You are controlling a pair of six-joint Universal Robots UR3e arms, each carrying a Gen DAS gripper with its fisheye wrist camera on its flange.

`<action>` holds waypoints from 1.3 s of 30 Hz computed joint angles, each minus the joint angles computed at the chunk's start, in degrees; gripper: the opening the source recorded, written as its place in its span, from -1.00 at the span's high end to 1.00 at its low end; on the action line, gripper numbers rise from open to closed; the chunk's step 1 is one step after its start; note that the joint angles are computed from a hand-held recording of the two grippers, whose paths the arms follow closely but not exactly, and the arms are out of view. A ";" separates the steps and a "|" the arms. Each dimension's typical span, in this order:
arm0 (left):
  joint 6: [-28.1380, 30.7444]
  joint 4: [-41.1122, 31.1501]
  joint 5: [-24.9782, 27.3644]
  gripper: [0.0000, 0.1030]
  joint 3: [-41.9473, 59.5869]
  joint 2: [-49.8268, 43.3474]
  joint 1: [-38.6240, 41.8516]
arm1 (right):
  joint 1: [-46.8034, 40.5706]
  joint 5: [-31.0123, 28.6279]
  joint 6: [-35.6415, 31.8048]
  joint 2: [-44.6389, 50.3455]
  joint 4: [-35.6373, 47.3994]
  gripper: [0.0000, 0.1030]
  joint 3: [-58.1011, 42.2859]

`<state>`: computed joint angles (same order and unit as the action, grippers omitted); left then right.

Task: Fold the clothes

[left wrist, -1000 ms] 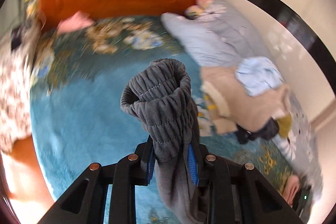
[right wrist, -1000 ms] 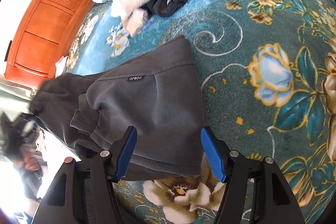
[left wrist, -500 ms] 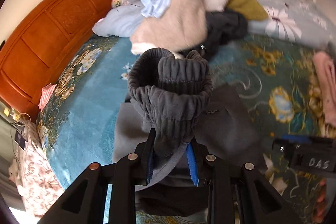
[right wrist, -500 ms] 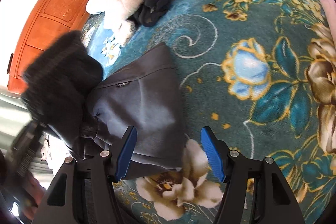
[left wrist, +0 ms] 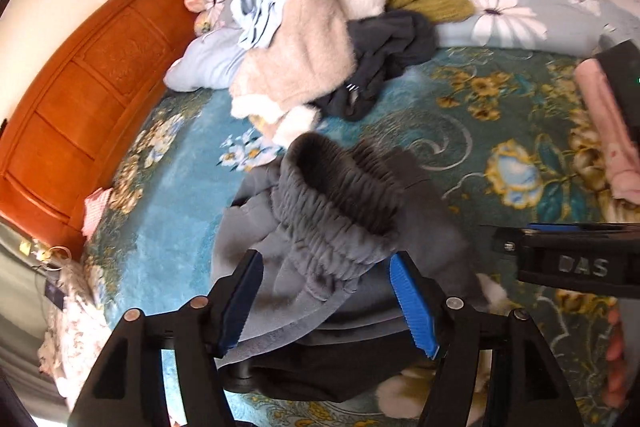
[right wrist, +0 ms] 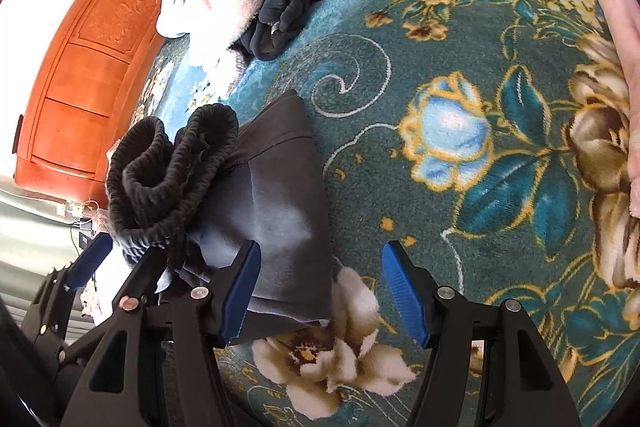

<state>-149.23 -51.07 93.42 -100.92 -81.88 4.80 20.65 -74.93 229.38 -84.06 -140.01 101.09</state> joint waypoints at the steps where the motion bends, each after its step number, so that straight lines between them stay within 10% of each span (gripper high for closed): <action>1: 1.28 -3.42 -4.49 -0.35 0.65 1.69 2.87 | -0.13 -0.16 -0.11 -0.45 -0.04 -0.28 0.23; 9: 7.32 -31.89 -30.58 -0.43 9.87 3.56 28.29 | -3.53 -0.55 -2.21 -5.88 -0.02 -0.28 2.69; 17: -19.38 -23.76 -23.13 -0.43 16.82 -11.85 33.08 | -0.21 5.68 -9.99 4.93 -0.88 -0.28 -12.96; 31: -15.80 -23.03 -13.73 -0.45 9.95 -12.18 25.53 | 4.57 6.32 -18.02 27.44 15.14 -0.29 -43.76; 36: -15.18 -25.66 -22.13 -0.48 9.23 -11.05 31.79 | 5.17 5.65 -14.84 28.15 13.81 -0.32 -43.18; 39: -15.46 -30.05 -30.68 -0.48 9.51 -11.55 38.02 | 5.43 4.63 -13.92 27.80 15.08 0.26 -44.62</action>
<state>-164.69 -81.12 62.73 -91.41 -93.43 42.82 26.08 -70.30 215.46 -56.26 -124.92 56.47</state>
